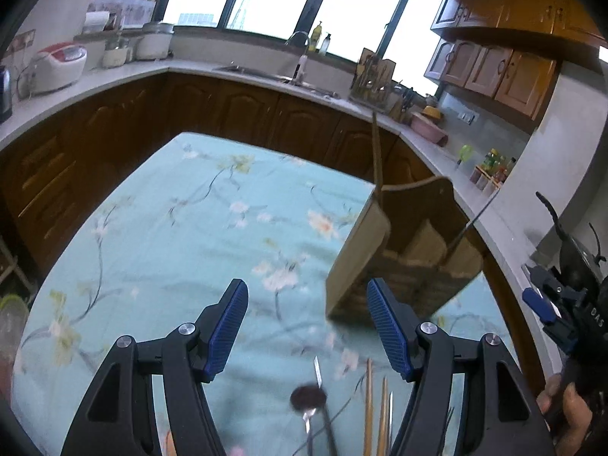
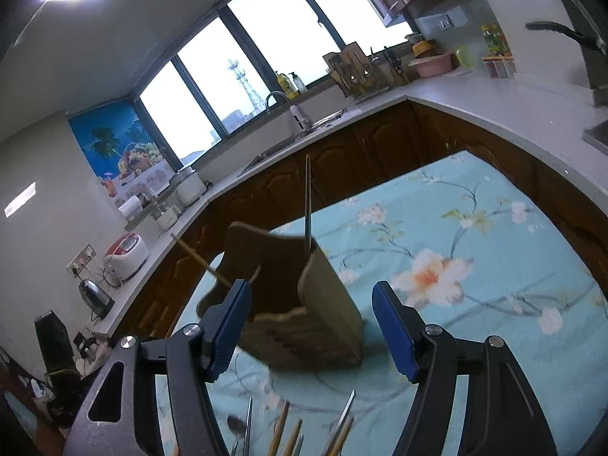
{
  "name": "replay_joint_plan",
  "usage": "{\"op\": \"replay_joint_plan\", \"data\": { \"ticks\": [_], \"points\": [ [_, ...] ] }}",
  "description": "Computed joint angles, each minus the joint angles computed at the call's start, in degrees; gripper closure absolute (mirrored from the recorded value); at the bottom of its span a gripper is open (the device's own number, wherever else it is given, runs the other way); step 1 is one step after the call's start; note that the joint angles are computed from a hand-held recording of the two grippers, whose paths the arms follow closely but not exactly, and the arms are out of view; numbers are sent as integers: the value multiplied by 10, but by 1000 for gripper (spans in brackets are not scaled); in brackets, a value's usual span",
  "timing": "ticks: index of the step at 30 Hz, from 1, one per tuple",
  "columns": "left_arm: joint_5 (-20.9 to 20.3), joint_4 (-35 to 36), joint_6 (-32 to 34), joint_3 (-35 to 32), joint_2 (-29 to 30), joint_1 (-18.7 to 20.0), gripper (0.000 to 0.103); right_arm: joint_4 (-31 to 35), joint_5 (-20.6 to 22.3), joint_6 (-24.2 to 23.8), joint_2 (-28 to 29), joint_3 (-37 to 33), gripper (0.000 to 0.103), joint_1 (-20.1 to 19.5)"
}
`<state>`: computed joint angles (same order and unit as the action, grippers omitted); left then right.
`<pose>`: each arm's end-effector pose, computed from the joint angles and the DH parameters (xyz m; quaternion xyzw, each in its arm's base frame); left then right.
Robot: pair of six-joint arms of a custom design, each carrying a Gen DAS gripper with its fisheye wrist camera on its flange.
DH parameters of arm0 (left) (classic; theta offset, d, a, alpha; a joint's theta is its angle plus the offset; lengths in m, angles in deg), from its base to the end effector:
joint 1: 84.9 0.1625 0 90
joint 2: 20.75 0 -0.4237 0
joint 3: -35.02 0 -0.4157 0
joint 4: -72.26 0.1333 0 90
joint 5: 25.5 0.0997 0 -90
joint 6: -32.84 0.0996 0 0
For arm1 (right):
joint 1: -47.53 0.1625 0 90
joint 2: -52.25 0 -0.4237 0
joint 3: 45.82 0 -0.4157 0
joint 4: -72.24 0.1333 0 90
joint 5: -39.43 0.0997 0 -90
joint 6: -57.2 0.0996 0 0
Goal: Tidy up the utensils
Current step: 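Move both tools back over the utensil pile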
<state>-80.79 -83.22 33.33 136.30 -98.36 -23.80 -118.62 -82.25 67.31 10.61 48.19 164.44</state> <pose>-0.1239 -0.6176 0.4149 0.1232 0.8895 -0.3985 0.1866 0.3890 -0.5875 0.1333 0.0173 -0.8841 0.4536 0.1106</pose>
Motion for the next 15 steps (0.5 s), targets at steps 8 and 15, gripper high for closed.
{"op": "replay_joint_plan", "data": {
  "ticks": [8, 15],
  "points": [
    [20, 42, -41, 61, -65, -9, 38, 14, -20, 24, -29, 62, 34, 19],
    [32, 81, -73, 88, -102, -16, 38, 29, -31, 53, -45, 111, 34, 32]
  ]
}}
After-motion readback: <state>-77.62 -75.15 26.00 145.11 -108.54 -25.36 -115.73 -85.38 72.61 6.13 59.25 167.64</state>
